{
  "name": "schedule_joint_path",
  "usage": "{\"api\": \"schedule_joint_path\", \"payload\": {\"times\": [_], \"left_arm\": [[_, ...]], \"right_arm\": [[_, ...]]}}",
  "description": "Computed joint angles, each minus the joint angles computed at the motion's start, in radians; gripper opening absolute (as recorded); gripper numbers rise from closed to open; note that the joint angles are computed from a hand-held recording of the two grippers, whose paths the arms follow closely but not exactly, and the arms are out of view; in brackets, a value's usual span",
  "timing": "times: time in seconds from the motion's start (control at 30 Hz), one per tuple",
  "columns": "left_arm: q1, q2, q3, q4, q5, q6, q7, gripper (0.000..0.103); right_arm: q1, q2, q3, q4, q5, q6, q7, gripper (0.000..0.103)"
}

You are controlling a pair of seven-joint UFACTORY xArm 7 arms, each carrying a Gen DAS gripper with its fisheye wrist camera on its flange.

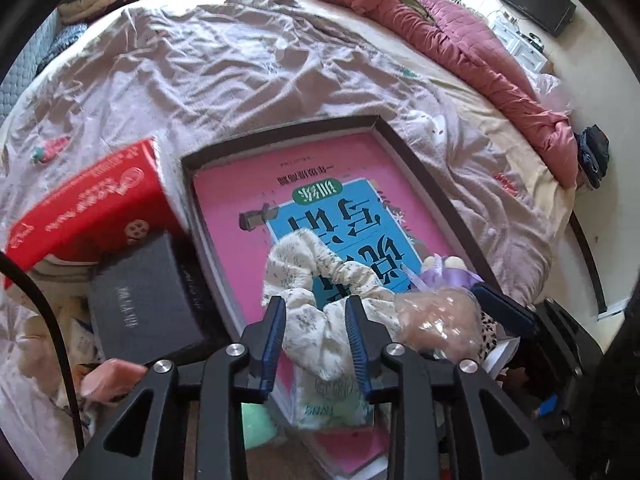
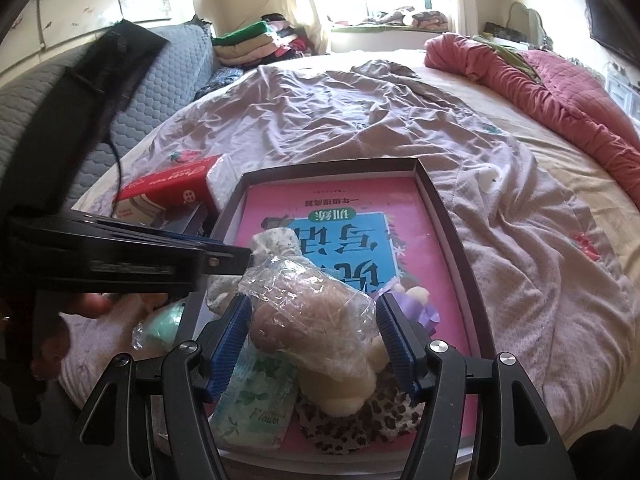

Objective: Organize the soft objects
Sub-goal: 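Lower both items onto the pink book and open both grippers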

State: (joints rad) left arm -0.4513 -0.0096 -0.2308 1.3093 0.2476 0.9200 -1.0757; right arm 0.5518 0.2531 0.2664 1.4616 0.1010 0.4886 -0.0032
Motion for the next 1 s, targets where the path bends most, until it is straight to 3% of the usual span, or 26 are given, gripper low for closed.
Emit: {"api": "schedule_joint_path", "payload": {"times": [0.3,1.0], "left_arm": [[0.012,-0.059,-0.007,-0.030,-0.025,-0.004,-0.004,0.038],[0.028,-0.184,-0.072,-0.071,0.036,0.079,-0.113,0.049]], "right_arm": [[0.001,0.022,0.012,0.050,0.054,0.047,0.016,0.068],[0.059,0.040,-0.023,0.099,-0.090,0.110,0.084,0.073]]}}
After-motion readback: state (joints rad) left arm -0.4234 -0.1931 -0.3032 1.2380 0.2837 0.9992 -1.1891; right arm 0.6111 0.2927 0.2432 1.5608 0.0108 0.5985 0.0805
